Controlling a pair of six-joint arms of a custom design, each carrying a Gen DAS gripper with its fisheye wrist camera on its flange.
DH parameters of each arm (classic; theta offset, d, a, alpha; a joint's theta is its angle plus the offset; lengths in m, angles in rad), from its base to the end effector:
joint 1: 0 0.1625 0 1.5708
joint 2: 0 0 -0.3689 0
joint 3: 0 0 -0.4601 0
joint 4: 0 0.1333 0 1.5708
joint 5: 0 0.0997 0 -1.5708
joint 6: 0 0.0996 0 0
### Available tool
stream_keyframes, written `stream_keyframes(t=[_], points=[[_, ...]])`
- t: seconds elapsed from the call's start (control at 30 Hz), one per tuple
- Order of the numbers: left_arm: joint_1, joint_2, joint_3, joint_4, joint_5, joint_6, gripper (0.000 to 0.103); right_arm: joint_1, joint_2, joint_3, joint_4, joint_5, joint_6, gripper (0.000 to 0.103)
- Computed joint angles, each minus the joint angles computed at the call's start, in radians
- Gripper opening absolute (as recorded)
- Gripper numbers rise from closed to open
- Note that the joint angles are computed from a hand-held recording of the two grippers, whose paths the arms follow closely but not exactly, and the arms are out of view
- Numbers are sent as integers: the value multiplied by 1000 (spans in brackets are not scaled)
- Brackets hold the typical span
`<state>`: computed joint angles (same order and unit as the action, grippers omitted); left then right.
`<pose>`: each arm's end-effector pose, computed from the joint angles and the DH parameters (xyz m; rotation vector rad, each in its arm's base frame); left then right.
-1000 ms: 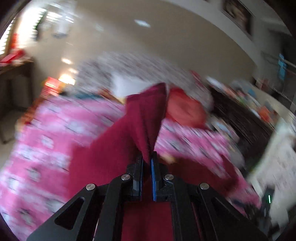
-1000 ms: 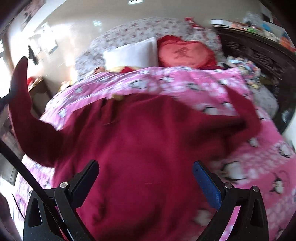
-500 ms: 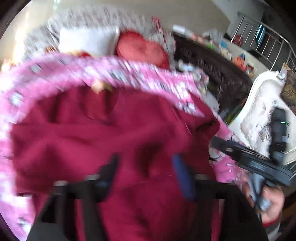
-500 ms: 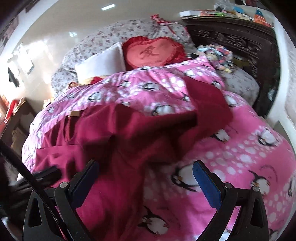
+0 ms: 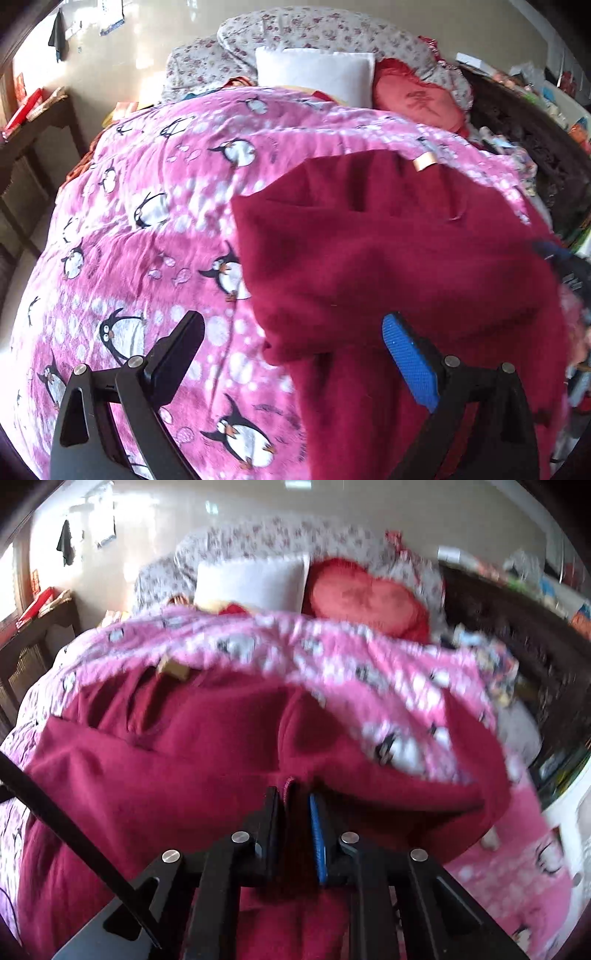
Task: Fold small clothes
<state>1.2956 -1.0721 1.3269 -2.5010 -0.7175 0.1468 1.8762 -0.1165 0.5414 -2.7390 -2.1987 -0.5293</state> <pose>-0.0007 -0.7692 0.3817 0.1176 2.2282 -0.8364 0.3460 -0.8488 0.0238 0.6732 -2.2438 0.8159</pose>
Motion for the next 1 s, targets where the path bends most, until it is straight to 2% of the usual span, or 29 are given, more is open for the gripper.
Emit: stream_keyframes(t=[0.1,0.17,0.2,0.27,0.3,0.33,0.37,0.4,0.43,0.47,0.53,0.67,0.7,0.73,0.77,0.8,0.83,0.93,1.0], points=[[11,0,5,-9,-31,-24,97,4,-23,28,-81,25,-39,14],[19,5,-1,23,-44,-43,97,12,9,-7,-176,-4,-111,13],[20,8,0,42,-44,-49,97,14,29,-36,-203,-19,-148,9],[21,0,9,49,-66,-51,97,12,12,-29,-154,-4,-116,8],[22,-3,14,35,-74,-41,97,8,-14,-1,-116,28,-84,9],[20,-7,19,22,-72,-33,97,3,-53,47,-77,83,-50,20],[18,-7,21,25,-63,-30,97,0,-65,58,-43,112,-34,37],[19,-4,14,49,-59,-41,97,-3,-61,46,-3,129,-21,77],[21,-4,11,69,-60,-52,97,-3,-60,51,2,135,-22,84],[24,-7,13,98,-67,-67,97,-2,-43,28,17,137,-38,82],[30,-8,11,134,-73,-82,97,4,16,-56,71,122,-104,69],[40,-14,16,171,-83,-121,97,4,201,-340,224,73,-292,65],[42,-15,14,180,-90,-129,97,0,221,-369,248,70,-326,53],[43,-16,14,183,-95,-133,97,-4,215,-355,266,69,-351,39],[42,-20,17,183,-97,-133,97,-4,183,-300,242,71,-356,33],[39,-28,25,176,-97,-130,97,-5,139,-219,196,76,-364,9],[35,-40,38,157,-98,-119,97,-2,91,-144,166,87,-366,8],[16,-90,87,68,-91,-83,97,8,39,-57,71,104,-379,7],[9,-112,101,12,-96,-65,97,18,64,-85,3,95,-417,7]])
